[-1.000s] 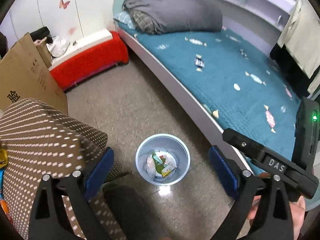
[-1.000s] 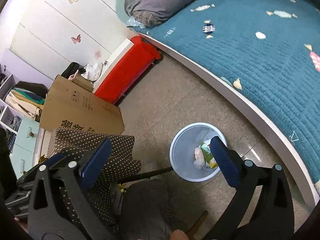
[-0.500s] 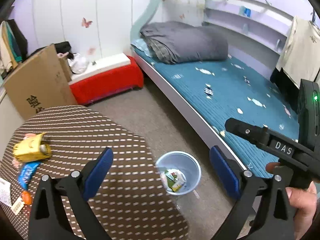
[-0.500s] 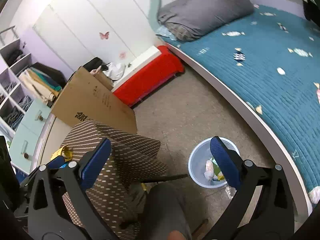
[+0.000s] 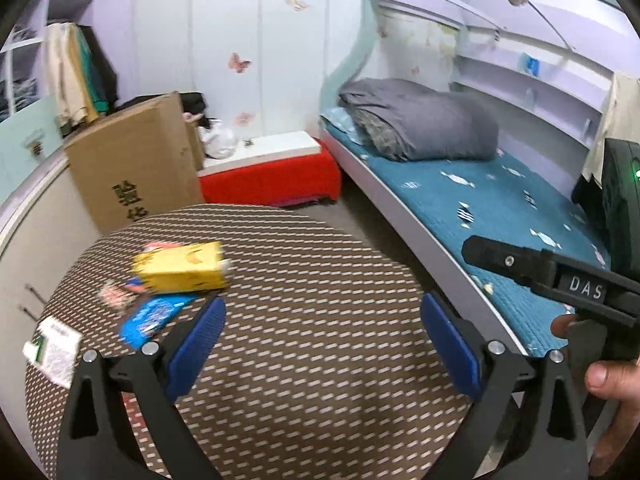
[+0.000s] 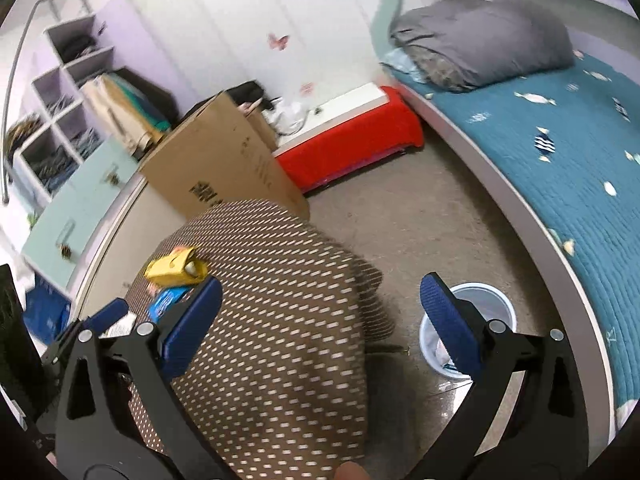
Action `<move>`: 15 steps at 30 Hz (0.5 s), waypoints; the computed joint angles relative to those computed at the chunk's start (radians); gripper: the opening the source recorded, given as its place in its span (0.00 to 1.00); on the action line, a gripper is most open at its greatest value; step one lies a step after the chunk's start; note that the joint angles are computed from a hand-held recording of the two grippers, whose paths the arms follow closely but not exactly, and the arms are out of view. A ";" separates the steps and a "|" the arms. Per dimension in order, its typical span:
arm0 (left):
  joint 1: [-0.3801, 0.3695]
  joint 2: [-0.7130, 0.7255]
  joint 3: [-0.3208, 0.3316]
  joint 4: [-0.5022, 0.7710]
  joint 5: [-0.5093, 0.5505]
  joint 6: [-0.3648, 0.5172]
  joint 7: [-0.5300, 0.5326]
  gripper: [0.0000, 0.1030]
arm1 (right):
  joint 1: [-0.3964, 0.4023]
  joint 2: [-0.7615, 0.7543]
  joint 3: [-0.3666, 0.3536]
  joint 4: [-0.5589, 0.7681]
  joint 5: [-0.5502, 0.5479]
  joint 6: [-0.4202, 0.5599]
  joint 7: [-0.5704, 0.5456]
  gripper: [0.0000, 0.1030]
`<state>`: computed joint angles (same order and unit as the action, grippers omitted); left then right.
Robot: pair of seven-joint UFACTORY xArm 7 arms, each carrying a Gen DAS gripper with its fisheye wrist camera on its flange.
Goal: Collect trash
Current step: 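Move both tools back over the table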
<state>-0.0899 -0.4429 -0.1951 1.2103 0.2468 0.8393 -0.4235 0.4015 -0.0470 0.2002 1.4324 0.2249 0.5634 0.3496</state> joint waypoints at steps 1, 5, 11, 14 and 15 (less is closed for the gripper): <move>0.007 -0.034 0.013 -0.030 0.003 -0.005 -0.001 0.93 | 0.009 0.013 0.010 0.016 -0.010 0.006 -0.003 0.94; 0.046 -0.142 0.047 -0.124 0.007 -0.010 0.009 0.93 | 0.053 0.073 0.042 0.087 -0.058 0.036 -0.013 0.94; 0.123 -0.291 0.098 -0.254 -0.007 -0.013 0.031 0.93 | 0.136 0.188 0.071 0.222 -0.146 0.087 -0.016 0.94; 0.155 -0.338 0.127 -0.300 -0.018 -0.011 0.057 0.93 | 0.183 0.249 0.073 0.296 -0.190 0.112 -0.021 0.94; 0.170 -0.354 0.136 -0.317 -0.016 -0.011 0.067 0.93 | 0.199 0.269 0.073 0.320 -0.203 0.121 -0.025 0.94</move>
